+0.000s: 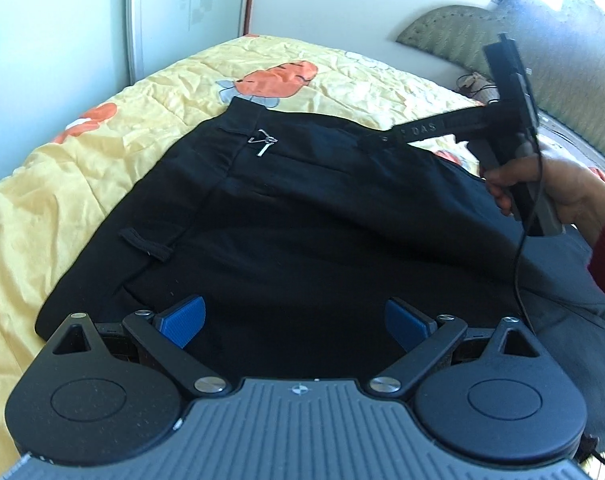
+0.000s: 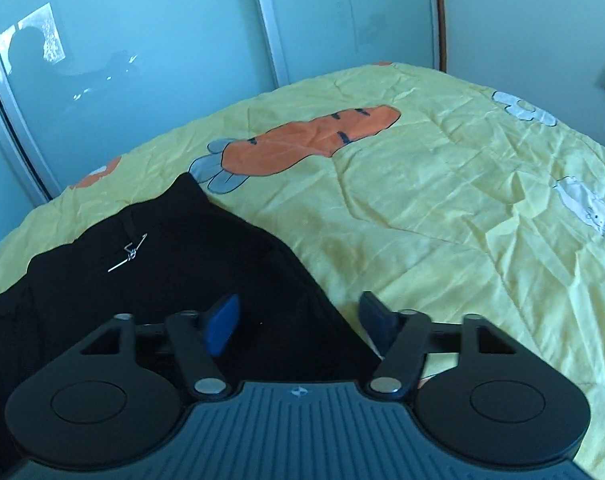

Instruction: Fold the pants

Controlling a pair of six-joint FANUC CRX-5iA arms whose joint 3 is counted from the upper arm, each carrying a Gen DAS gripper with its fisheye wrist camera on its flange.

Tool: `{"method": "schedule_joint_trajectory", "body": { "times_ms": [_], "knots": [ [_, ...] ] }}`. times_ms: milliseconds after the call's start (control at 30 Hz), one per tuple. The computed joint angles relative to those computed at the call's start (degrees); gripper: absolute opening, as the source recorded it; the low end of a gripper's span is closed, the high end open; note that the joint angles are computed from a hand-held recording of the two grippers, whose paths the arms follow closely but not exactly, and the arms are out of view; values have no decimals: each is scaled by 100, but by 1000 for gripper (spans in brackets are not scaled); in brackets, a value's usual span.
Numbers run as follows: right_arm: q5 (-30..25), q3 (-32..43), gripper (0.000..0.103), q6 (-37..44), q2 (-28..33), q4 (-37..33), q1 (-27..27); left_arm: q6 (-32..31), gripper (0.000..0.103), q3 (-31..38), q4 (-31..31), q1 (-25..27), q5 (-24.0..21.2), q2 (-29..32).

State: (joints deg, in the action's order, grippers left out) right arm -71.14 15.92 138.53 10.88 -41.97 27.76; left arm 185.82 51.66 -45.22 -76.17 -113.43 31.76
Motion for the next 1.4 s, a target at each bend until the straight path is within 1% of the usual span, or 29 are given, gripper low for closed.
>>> {"method": "schedule_joint_trajectory", "body": {
  "times_ms": [33,100,133,200,267,400,467,500,567,633,700,767,800,833,867,900,933,967,1000,1033,1100,1133,1167,1200,1233,1267,1300,1367,1400],
  "knots": [
    [42,-48,32,74,-36,-6,13,36,98,-79,23,26,29,-62],
    [205,-208,17,261,-190,26,39,170,98,-220,7,64,48,-189],
    [436,-389,11,373,-345,46,60,310,97,-323,-19,81,62,-281],
    [935,-848,9,876,-787,-3,86,728,97,-622,-132,88,149,-529],
    [1336,-1355,9,1547,-1335,-42,164,1274,97,-1034,-263,93,365,-867],
    [1855,-2385,9,2825,-2512,-53,397,2541,97,-2028,-633,55,1117,-1649],
    [1932,-2835,6,3360,-3042,-117,471,3036,98,-2443,-704,99,1517,-1964],
    [1952,-3026,6,3553,-3267,-115,521,3192,98,-2618,-729,153,1707,-2074],
    [2010,-3337,6,3805,-3605,-59,654,3376,97,-2756,-595,313,1858,-2194],
    [2097,-3502,6,3721,-3742,158,858,3398,97,-2914,-527,498,2077,-2319],
    [2111,-3448,6,3779,-3636,-20,756,3321,97,-2876,-378,648,2143,-2345],
    [1789,-3004,9,3238,-3207,-16,566,3136,98,-2747,-444,627,2114,-2260],
    [1701,-2775,16,3065,-2977,-212,359,2976,98,-2636,-436,608,2051,-2177],
    [1537,-2461,34,2857,-2658,-469,91,2811,98,-2536,-390,614,1989,-2100],
    [1227,-2022,45,2410,-2231,-558,-104,2707,98,-2483,-330,623,1961,-2048],
    [954,-1606,67,1993,-1816,-724,-306,2653,98,-2478,-265,637,1984,-2020],
    [612,-1167,74,1581,-1382,-873,-469,2664,98,-2516,-214,651,2058,-2029],
    [250,-708,73,1142,-937,-947,-567,2714,98,-2581,-178,658,2153,-2060],
    [141,-373,73,792,-581,-980,-597,2752,98,-2647,-149,669,2226,-2101],
    [129,-135,73,494,-326,-851,-540,2767,98,-2686,-133,681,2243,-2128],
    [-112,341,73,-178,192,-442,-371,2773,98,-2740,-154,702,2185,-2186],
    [-194,446,70,-305,334,-321,-311,2796,98,-2765,-190,699,2141,-2214],
    [-169,318,65,-150,283,-295,-290,2839,98,-2808,-216,704,2119,-2257],
    [-57,158,28,176,164,-321,-266,2910,98,-2875,-227,720,2151,-2320],
    [-12,37,11,375,51,-292,-225,3046,98,-2982,-264,723,2257,-2403],
    [330,-304,10,660,-238,-247,-152,3188,98,-3126,-267,748,2415,-2510],
    [691,-694,7,1122,-581,-180,-57,3307,98,-3226,-255,775,2582,-2586],
    [1552,-1676,7,2178,-1450,94,275,3491,98,-3438,-284,818,2922,-2733],
    [1871,-2073,6,2624,-1828,167,430,3518,98,-3489,-295,839,3036,-2767]
  ]
}}
